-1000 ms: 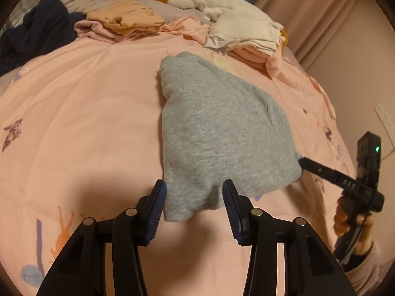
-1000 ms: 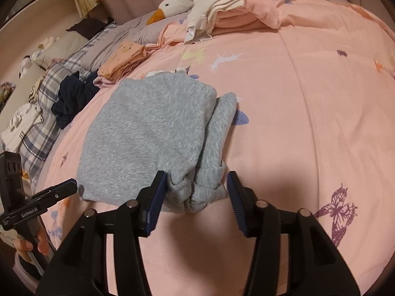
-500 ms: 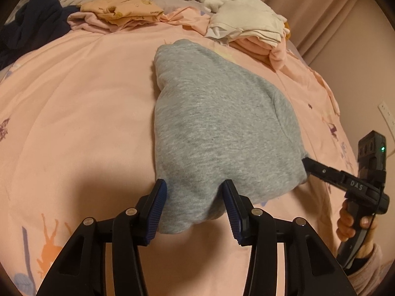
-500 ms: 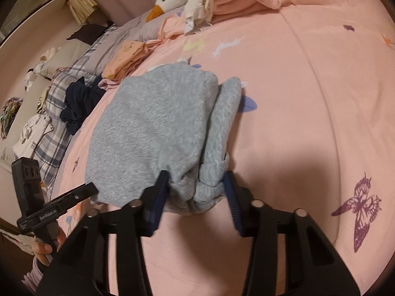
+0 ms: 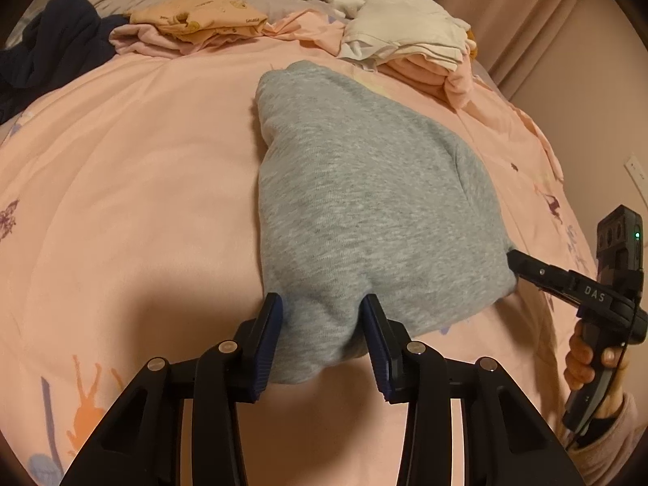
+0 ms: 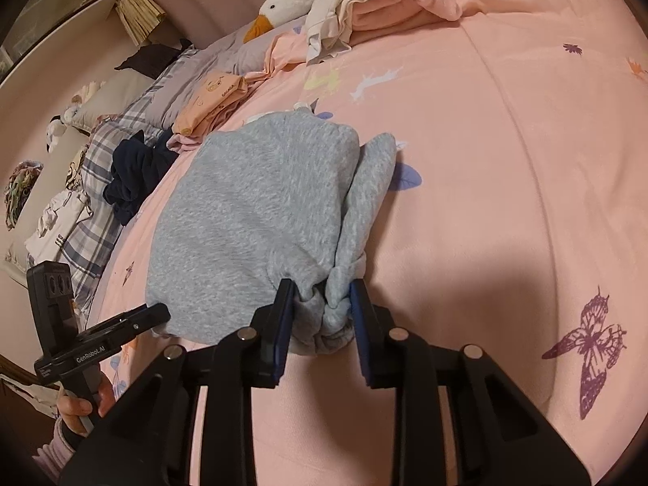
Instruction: Fold small clothes
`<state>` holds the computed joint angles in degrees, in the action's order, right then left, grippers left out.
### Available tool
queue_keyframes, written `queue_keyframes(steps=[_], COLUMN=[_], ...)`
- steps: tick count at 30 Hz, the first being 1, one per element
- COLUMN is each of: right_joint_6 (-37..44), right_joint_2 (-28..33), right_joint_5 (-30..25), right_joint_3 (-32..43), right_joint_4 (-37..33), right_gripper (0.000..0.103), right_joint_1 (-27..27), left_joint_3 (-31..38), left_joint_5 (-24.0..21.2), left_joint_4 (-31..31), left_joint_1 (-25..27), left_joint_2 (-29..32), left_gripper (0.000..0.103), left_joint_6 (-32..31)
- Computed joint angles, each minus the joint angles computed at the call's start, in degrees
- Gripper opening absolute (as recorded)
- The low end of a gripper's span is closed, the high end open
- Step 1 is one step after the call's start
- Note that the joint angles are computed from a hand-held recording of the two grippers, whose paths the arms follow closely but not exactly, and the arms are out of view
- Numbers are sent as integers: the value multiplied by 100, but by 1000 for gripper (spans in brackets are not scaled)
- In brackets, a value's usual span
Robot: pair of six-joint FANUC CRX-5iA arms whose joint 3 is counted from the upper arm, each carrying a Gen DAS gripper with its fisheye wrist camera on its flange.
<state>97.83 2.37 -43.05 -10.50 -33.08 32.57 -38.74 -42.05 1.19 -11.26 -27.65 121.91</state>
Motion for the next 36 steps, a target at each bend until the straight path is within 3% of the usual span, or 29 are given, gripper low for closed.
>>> queue_keyframes(steps=[6, 11, 15, 19, 23, 27, 29, 32, 36], right_joint_6=[-73, -381, -1024, -2137, -1992, -1753, -1831, -1776, -2150], right_joint_2=[14, -100, -395, -854, -1125, -941, -812, -653, -411], right_joint_5=[-41, 54, 524, 1315, 1817, 1855, 1959, 1924, 1737], right_joint_3=[13, -96, -473, -1188, -1439, -1282, -1256, -1146, -1161], right_joint_4=[46, 319, 1108, 2713, 2963, 2858, 3048, 3034, 3571], right_gripper=[30, 36, 39, 39, 39, 31, 30, 30, 29], right_joint_1=[-13, 88, 430, 1006, 1165, 1249, 1367, 1485, 1659], left_joint_3=[-96, 56, 233, 724, 1118, 1234, 1472, 1562, 1639], left_joint_5=[-81, -318, -562, -1053, -1286, -1007, -1067, -1026, -1214], left_joint_4=[167, -210, -612, -1676, -2561, -2555, -2993, -2972, -3235], left_joint_1=[96, -79, -291, -966, -1595, -1541, -1740, -1679, -1875], left_joint_2=[-117, -125, -148, -110, 12, 282, 610, 921, 1103], left_gripper=[41, 41, 41, 41, 41, 41, 41, 41, 41], left_joint_6=[-94, 272, 704, 1707, 2333, 2162, 2366, 2262, 2337])
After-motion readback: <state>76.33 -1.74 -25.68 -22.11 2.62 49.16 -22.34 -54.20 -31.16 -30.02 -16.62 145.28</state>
